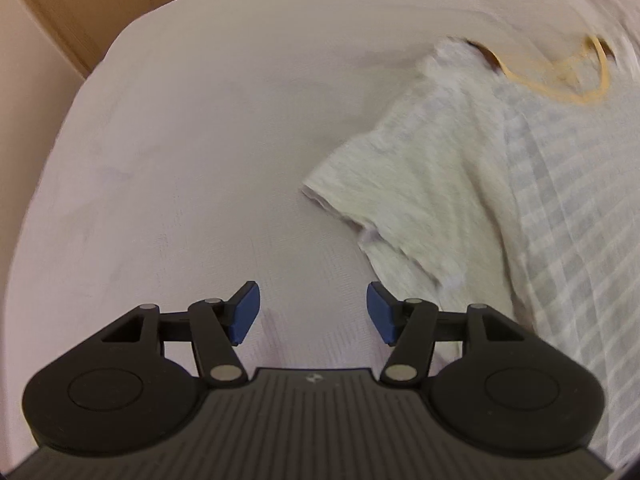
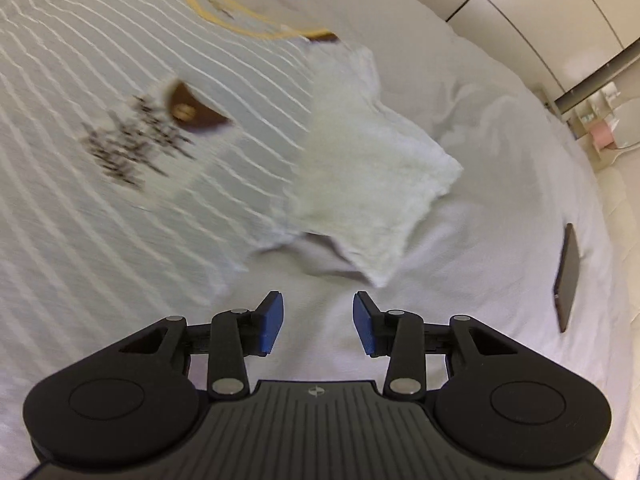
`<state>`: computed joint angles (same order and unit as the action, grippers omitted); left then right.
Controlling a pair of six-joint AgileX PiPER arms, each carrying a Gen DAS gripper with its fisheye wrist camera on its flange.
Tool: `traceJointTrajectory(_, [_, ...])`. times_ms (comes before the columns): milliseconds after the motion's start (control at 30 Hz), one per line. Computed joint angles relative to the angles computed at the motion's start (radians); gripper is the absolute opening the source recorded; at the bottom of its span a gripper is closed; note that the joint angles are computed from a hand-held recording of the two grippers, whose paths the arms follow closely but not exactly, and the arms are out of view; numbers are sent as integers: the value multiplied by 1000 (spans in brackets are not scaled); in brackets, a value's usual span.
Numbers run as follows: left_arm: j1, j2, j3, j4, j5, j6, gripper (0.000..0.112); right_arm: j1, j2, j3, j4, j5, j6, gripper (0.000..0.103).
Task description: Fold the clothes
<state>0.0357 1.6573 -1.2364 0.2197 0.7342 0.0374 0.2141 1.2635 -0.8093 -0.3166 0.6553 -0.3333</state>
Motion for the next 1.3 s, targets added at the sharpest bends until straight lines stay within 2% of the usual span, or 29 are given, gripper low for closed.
traceJointTrajectory(167, [136,154,-172,-355,-2,256,53,267,-62,-34,-38,126,271,44])
traceJointTrajectory(300, [194,309,-347,-512,97,429,49,549,18,-129,-121,176,581,52])
traceJointTrajectory(367, [225,370,-424,-570,171,481,38,669,102,-214,-167,195,739,56])
traceJointTrajectory(400, [244,398,-466,-607,222,515,13,719,149,-261,-192,208,808,59])
traceJointTrajectory(433, [261,418,-503,-635,264,552,2,762,199,-311,-212,219,872,60])
traceJointTrajectory(467, [275,431,-538,-658,300,591,1,797,250,-363,-220,231,921,60])
traceJointTrajectory(567, [305,430,-586,-672,272,683,1,865,381,-529,-197,278,970,60])
traceJointTrajectory(700, [345,478,-683,-668,297,663,1,907,507,-713,-169,314,971,61])
traceJointTrajectory(733, [349,483,-689,-652,298,651,7,907,535,-754,-151,318,968,61])
traceJointTrajectory(800, [375,467,-658,-675,295,653,19,908,591,-840,-119,331,961,61])
traceJointTrajectory(867, [405,423,-586,-727,291,682,19,914,650,-928,-96,349,946,61])
traceJointTrajectory(1000, [478,359,-474,-891,426,736,18,926,744,-1062,-65,376,927,61])
traceJointTrajectory(1067, [483,325,-388,-932,459,769,18,927,774,-1102,-56,388,929,61])
traceJointTrajectory(1200, [458,296,-250,-966,436,791,19,926,804,-1139,-41,412,923,61])
traceJointTrajectory(1300, [444,288,-204,-1013,425,764,19,932,806,-1138,-55,438,932,61])
